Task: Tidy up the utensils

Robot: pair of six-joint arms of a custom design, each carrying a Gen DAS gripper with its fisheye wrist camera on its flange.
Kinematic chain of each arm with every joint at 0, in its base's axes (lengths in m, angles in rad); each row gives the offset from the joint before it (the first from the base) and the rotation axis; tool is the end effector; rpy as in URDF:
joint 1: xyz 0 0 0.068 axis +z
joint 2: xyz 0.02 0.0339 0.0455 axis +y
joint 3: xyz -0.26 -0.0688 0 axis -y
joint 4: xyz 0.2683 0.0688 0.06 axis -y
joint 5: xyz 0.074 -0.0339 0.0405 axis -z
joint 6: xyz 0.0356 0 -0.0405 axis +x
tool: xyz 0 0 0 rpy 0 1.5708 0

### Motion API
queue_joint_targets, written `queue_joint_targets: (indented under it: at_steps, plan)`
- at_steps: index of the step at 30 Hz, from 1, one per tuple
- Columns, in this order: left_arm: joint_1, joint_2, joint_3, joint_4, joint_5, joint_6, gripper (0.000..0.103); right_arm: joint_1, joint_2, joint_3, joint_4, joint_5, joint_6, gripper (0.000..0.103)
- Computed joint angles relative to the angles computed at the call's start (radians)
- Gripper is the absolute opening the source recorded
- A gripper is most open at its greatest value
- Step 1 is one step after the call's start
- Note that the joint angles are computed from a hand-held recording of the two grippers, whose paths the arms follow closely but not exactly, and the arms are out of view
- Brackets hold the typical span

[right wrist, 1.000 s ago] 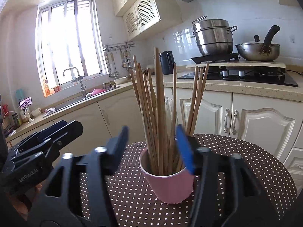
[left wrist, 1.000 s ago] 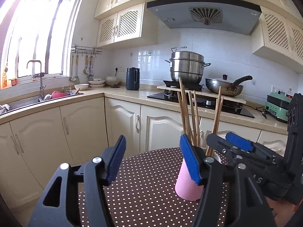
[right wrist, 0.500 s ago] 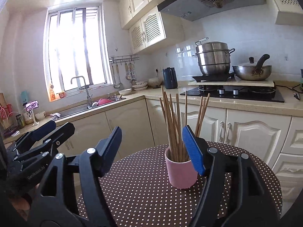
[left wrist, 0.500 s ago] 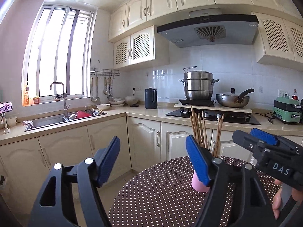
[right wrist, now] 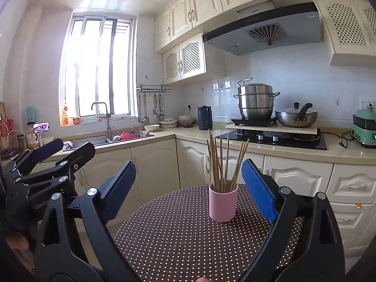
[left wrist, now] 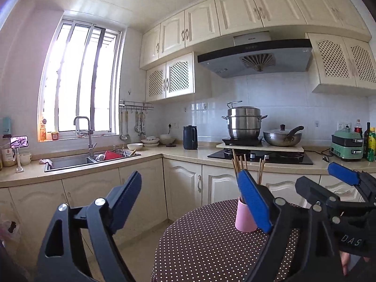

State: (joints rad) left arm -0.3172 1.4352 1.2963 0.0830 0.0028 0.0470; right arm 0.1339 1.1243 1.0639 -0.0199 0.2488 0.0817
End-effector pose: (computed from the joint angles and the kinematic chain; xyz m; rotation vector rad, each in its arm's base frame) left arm 0.3499 -0.1150 0.3873 0.2974 1.6034 -0.2100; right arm 0.2859 0.0297 0.3830 0.1462 1.6423 -0.0410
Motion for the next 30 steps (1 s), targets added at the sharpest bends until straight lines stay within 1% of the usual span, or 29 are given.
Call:
queue_joint_targets:
  at_steps: [5, 7, 8, 11, 18, 30]
  plan:
    - [-0.001, -0.080, -0.065, 0.020, -0.013, 0.008, 0.086, 0.036, -0.052, -0.019, 0.000, 0.020, 0.007, 0.092]
    - [0.004, -0.106, -0.082, 0.021, -0.007, 0.006, 0.087, 0.054, -0.066, -0.025, 0.003, 0.042, -0.008, 0.093]
    - [0.008, -0.116, -0.085, 0.018, 0.000, 0.000, 0.087, 0.055, -0.074, -0.030, 0.006, 0.036, -0.003, 0.093]
    - [0.017, -0.118, -0.077, 0.016, 0.006, -0.006, 0.087, 0.065, -0.086, -0.036, 0.011, 0.041, -0.007, 0.093]
    - [0.006, -0.134, -0.090, 0.038, -0.024, 0.006, 0.087, 0.101, -0.112, -0.046, 0.026, 0.100, -0.052, 0.093]
    - [-0.007, -0.142, -0.109, 0.063, -0.039, 0.017, 0.087, 0.103, -0.116, -0.047, 0.025, 0.113, -0.058, 0.093]
